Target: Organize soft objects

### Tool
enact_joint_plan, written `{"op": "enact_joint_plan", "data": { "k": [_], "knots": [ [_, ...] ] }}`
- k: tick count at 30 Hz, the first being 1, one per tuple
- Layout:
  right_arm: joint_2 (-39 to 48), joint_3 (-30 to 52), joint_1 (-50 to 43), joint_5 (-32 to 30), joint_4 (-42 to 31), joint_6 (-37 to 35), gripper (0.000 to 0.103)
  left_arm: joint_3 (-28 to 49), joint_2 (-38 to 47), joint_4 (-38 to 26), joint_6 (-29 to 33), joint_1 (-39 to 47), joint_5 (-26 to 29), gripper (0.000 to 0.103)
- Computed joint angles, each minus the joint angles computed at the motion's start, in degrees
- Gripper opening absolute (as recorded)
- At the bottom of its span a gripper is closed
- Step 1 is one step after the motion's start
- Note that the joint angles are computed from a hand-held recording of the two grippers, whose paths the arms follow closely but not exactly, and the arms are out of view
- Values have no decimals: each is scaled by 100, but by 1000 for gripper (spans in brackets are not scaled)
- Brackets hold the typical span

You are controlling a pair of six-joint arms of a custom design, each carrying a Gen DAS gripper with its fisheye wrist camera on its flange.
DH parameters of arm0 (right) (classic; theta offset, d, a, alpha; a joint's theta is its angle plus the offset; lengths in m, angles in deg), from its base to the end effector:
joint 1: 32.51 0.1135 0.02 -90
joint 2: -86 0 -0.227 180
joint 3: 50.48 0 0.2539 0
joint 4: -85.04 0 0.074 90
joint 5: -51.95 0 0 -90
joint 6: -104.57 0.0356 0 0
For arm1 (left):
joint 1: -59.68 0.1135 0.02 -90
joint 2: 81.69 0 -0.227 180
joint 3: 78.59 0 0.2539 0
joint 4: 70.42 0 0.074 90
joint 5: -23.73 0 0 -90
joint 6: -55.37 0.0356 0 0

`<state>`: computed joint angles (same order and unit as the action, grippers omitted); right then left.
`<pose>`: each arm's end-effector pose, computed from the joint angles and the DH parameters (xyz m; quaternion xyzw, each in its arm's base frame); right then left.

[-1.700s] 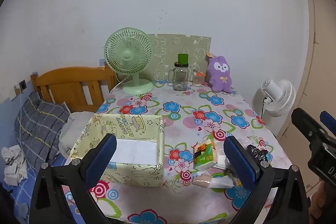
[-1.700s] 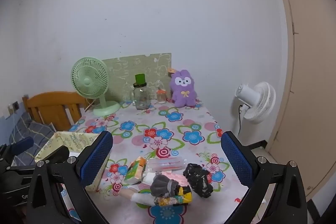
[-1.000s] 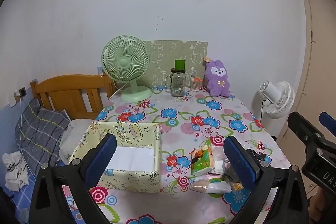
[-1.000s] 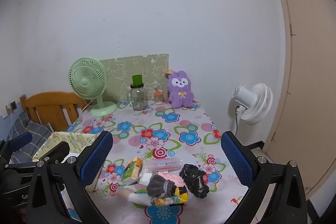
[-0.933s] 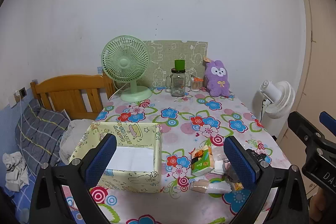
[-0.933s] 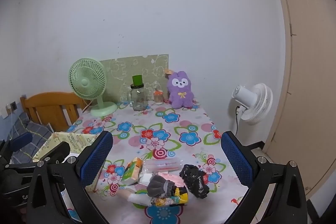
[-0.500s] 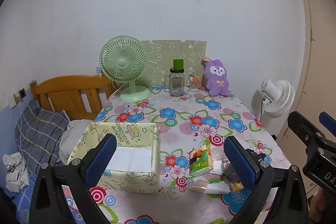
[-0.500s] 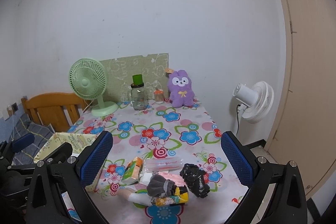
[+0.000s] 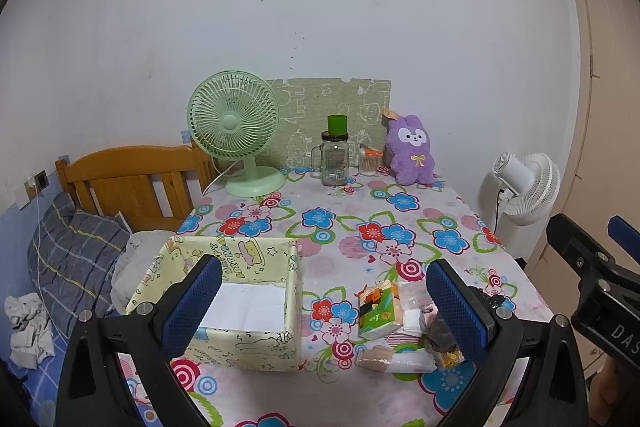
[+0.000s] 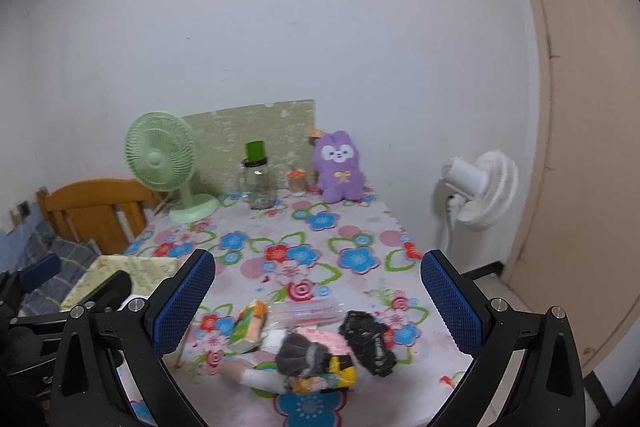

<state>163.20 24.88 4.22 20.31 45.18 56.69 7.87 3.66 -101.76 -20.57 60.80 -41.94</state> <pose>0.2527 0.1507 0.2651 0.2367 0.7864 -0.1168 0.5585 0.3476 -0.0079 0.2911 0.1998 0.8303 -0.1168 0.5069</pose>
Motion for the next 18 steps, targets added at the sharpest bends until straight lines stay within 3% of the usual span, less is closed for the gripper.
{"op": "enact_joint_plan", "data": {
  "k": [18],
  "knots": [
    [-59,-151,-80,-75,234,-136,103,61,39,-27,-8,-6,5,103]
  ]
}}
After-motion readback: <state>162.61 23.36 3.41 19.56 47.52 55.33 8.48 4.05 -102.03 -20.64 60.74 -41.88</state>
